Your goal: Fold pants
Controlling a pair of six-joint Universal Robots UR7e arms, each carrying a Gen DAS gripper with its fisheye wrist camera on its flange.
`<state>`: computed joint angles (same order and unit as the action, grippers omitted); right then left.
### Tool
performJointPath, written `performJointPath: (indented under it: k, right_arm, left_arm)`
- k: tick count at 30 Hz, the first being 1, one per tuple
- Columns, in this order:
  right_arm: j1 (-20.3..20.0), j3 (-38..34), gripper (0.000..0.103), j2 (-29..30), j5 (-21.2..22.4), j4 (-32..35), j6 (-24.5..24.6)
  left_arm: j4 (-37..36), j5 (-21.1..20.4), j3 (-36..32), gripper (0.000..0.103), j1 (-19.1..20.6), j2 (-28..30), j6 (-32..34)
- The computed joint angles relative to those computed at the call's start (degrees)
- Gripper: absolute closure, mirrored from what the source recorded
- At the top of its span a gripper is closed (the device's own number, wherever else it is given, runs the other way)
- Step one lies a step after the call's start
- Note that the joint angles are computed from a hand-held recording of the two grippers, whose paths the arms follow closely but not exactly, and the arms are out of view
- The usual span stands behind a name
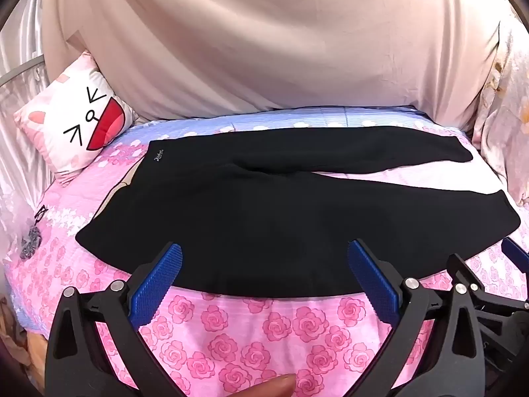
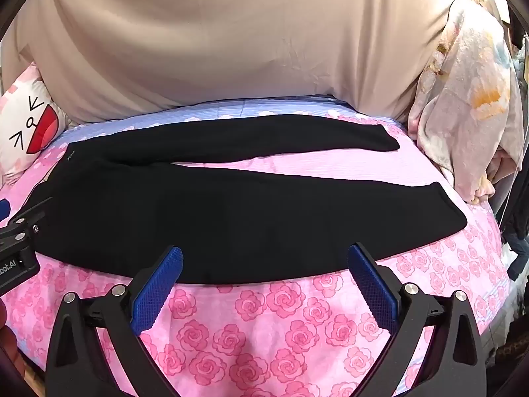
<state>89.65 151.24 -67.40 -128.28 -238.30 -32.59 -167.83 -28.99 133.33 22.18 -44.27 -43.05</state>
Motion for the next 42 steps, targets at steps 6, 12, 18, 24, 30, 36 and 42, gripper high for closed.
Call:
performJointPath:
  k: [6,12,18,24,30,36,42]
  right_arm:
    - [0.77,-0.03,0.005,0.86,-0.34,-1.33,-0.04]
    - [1.38,-0.36,0.005,-0.06,-1.16,1.26,0.81]
    - [1.33,-0.95,0.005,1.44,-1.95,0.02,-0.18]
    - [1.28,-1.22,0.005,0.95,-2.04,0.73,-0.06]
    - [1.67,-1.34,0.005,0.92,-1.87,0.45,-0.34]
    - [2.64,-1.91,0.005,1.42,-2.14,0.05,-0.44]
    - [3.37,-2.71,0.005,1.44,-2.52,1.05,-0.21]
  left_arm:
    - [-3.11,-0.39,0.91,0.005,0.35,0.38,0.47]
    - [-0.04,-0.36,0.59,0.005,0.43,-0.37,-0.38]
    - [-2.21,-1.19,0.99,0.005,0.83,-0.37,1.78]
    - [-1.41,-1.93,0.62,0.005,1.12,-0.44,0.68]
    - [0.87,-1.15,0.23,0.005,1.12,-0.67,-1.06]
    - [0.42,-2.14,0.23,0.005,2.0,-0.81,-0.84]
    - [0.75,-2.15,0.02,0.005,2.06,-0.66,-0.47]
